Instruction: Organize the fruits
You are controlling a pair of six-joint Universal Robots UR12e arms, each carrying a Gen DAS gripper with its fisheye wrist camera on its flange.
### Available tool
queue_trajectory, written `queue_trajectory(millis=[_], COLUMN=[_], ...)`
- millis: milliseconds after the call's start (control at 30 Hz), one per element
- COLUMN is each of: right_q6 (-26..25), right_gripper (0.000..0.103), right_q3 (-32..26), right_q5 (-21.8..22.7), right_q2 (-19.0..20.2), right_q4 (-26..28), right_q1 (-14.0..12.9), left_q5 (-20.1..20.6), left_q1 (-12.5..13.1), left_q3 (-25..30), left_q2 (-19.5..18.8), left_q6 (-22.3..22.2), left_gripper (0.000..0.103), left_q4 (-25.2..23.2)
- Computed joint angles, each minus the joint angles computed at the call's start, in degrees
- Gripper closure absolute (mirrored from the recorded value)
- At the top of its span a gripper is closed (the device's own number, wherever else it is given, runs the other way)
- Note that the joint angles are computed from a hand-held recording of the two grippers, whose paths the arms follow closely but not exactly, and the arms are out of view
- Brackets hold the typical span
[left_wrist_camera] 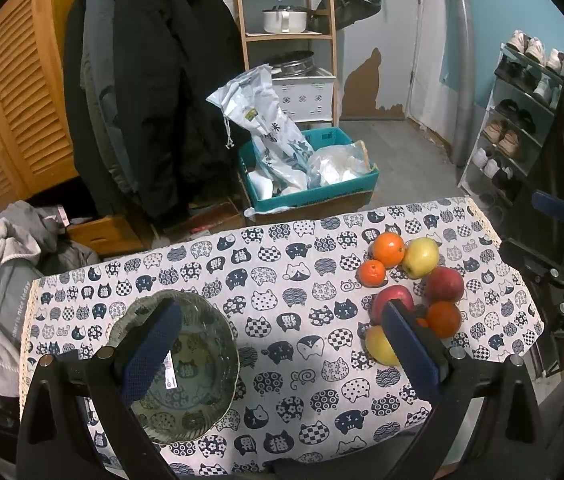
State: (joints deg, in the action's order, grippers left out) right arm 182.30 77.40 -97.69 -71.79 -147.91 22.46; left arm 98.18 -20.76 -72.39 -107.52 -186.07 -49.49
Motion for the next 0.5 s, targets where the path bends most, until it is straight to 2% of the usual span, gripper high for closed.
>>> queue_trajectory(millis=[500], right_q6=[-0.1], right_gripper=[0.003], right_q3=[0.1], right_q5=[0.0], right_q2=[0.1], right_q4=[0.0], right_q1=[0.0], left_q5=[-0.2], left_q1=[0.0], left_q3=[-0.5], left_q2=[0.3], left_q6=[-0.1], left_gripper=[0.002], left_q4=[0.0])
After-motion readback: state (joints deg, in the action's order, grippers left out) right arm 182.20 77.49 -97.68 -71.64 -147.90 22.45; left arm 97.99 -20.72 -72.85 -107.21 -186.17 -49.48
